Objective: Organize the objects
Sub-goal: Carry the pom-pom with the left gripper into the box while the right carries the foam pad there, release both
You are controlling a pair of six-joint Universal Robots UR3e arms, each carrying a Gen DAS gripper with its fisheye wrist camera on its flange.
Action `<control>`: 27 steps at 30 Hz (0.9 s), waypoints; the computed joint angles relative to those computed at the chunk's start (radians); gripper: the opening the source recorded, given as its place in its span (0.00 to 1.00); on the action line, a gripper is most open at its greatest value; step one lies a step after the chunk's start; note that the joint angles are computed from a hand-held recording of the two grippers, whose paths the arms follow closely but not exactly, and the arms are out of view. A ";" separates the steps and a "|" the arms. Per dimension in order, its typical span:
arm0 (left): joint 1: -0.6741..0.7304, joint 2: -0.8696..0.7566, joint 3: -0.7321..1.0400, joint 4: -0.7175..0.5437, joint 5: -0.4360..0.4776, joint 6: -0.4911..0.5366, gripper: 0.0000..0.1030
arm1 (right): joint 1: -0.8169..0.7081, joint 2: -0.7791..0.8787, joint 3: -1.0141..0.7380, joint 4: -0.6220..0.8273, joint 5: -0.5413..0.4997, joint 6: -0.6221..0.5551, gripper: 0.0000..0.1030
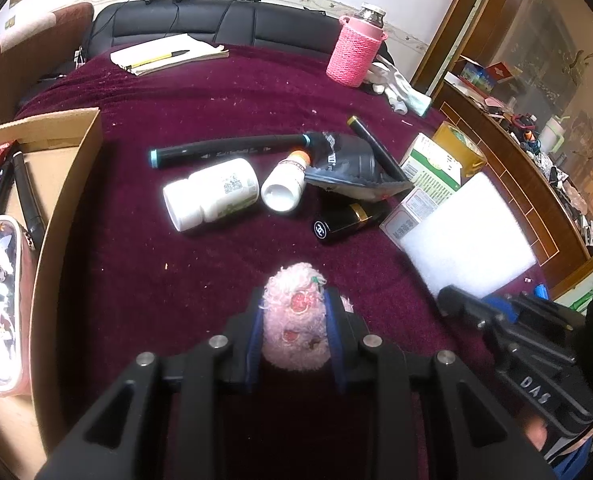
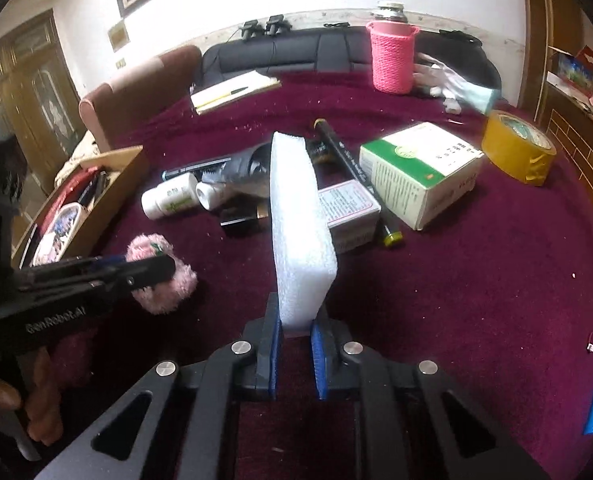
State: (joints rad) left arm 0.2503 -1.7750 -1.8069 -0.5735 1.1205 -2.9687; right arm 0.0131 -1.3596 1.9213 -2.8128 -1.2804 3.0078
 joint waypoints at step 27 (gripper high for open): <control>0.381 0.616 -0.267 -0.397 -0.291 0.280 0.25 | 0.032 -0.286 0.205 0.005 0.185 0.144 0.14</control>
